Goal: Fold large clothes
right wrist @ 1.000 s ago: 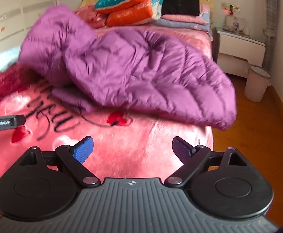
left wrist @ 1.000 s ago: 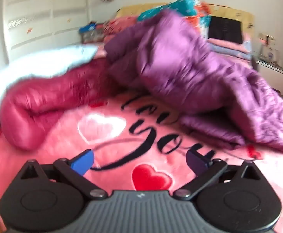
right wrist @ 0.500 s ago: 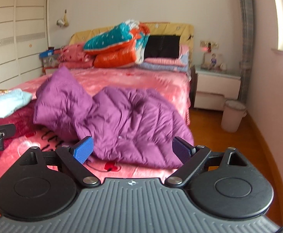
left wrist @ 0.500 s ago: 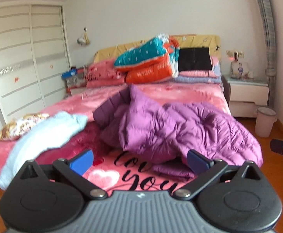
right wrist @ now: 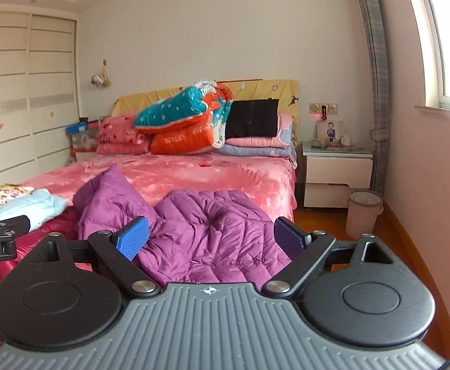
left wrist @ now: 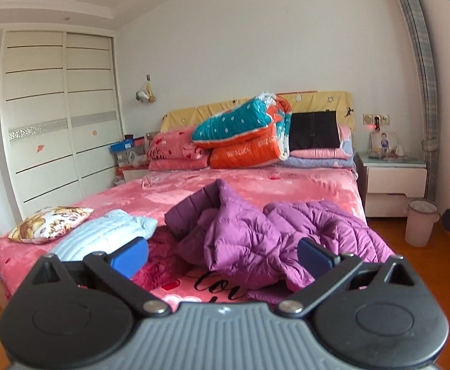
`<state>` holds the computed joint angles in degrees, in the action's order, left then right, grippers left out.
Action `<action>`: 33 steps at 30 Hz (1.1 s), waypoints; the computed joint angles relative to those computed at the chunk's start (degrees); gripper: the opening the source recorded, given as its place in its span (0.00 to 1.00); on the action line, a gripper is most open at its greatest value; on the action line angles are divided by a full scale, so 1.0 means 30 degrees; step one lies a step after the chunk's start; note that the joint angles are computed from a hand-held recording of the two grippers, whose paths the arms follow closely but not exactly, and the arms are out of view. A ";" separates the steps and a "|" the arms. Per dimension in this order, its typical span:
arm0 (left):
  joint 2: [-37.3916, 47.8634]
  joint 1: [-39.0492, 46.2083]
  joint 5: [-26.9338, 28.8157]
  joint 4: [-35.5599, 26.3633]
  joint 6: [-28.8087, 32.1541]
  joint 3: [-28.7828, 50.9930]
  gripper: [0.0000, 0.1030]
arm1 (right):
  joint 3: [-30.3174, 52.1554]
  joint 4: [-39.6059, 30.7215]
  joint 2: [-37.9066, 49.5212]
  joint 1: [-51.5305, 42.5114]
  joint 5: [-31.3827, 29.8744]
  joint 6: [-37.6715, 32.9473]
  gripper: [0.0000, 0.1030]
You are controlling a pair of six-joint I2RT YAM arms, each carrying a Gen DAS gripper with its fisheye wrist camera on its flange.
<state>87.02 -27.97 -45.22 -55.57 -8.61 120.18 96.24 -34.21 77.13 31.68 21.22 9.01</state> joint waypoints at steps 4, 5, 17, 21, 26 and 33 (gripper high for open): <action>-0.0321 -0.0414 -0.0674 0.0359 0.0347 -0.0302 0.99 | -0.0321 0.0488 -0.0173 0.0273 0.0297 -0.0108 1.00; -0.0444 -0.0486 -0.0773 0.0490 0.0421 -0.0454 0.99 | -0.0504 0.0653 -0.0276 0.0373 0.0439 -0.0182 1.00; -0.0821 -0.0285 -0.1047 0.0785 0.0527 -0.1270 0.99 | -0.1281 0.1314 -0.0844 0.0759 0.0712 -0.0827 1.00; -0.0770 -0.0232 -0.1102 0.0507 0.0341 -0.1212 0.99 | -0.1406 0.1427 -0.0963 0.0797 0.0711 -0.1028 1.00; -0.0474 -0.0318 -0.1315 0.0150 0.0194 -0.0816 0.99 | -0.1394 0.1374 -0.0993 0.0764 0.0589 -0.0991 1.00; 0.0080 -0.0487 -0.1611 -0.0501 -0.0020 0.0018 0.99 | -0.1755 0.1566 -0.1322 0.0574 0.0428 -0.0827 1.00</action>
